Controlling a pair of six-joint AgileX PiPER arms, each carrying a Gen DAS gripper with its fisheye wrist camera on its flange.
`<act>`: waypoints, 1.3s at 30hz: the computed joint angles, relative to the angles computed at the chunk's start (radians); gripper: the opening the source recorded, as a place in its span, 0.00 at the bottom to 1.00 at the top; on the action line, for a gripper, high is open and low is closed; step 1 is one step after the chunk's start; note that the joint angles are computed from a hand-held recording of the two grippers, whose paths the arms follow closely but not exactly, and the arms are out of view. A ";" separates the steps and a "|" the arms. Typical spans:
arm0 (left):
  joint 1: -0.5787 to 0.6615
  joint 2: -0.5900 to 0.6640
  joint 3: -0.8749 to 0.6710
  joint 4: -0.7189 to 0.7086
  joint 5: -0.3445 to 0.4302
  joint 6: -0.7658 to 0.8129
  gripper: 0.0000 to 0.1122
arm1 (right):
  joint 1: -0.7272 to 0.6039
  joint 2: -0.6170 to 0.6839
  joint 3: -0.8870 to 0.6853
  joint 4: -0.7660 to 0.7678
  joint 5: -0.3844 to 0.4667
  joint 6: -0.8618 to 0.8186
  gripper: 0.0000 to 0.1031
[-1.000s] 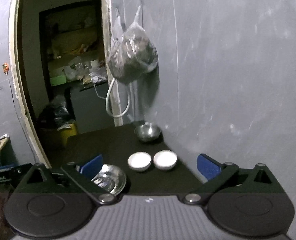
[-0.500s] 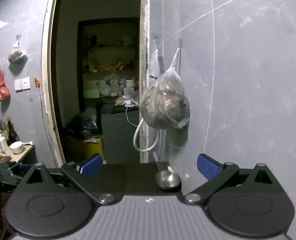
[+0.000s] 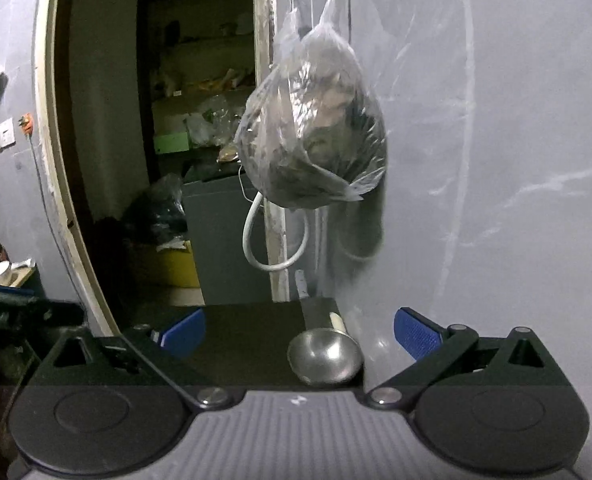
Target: Organize plates and bowls
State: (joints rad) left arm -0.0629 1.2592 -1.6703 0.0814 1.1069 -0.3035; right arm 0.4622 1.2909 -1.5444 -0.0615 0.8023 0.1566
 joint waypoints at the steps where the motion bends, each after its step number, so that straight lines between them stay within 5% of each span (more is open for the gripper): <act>1: -0.019 0.032 -0.022 0.031 -0.014 -0.043 0.91 | 0.008 0.019 0.008 -0.012 -0.030 0.021 1.00; 8: -0.006 0.152 -0.001 0.081 -0.101 -0.092 0.91 | 0.052 0.067 0.204 -0.171 -0.268 0.216 1.00; 12: 0.006 0.205 0.060 0.053 -0.168 -0.037 0.91 | 0.036 0.107 0.295 -0.179 -0.331 0.274 1.00; 21: -0.009 0.373 0.099 0.001 -0.315 0.035 0.91 | -0.031 0.249 0.381 -0.035 -0.495 0.274 0.93; 30: -0.029 0.651 -0.121 -0.030 -0.369 0.089 0.91 | -0.056 0.425 0.334 -0.197 -0.572 0.563 0.77; 39: -0.049 0.878 -0.360 -0.085 -0.307 0.122 0.90 | -0.056 0.581 0.199 -0.305 -0.546 0.673 0.65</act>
State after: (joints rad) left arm -0.1115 2.1376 -2.0298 -0.0039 0.8004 -0.1817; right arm 0.4067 1.8715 -1.3452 -0.3667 0.2561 0.8296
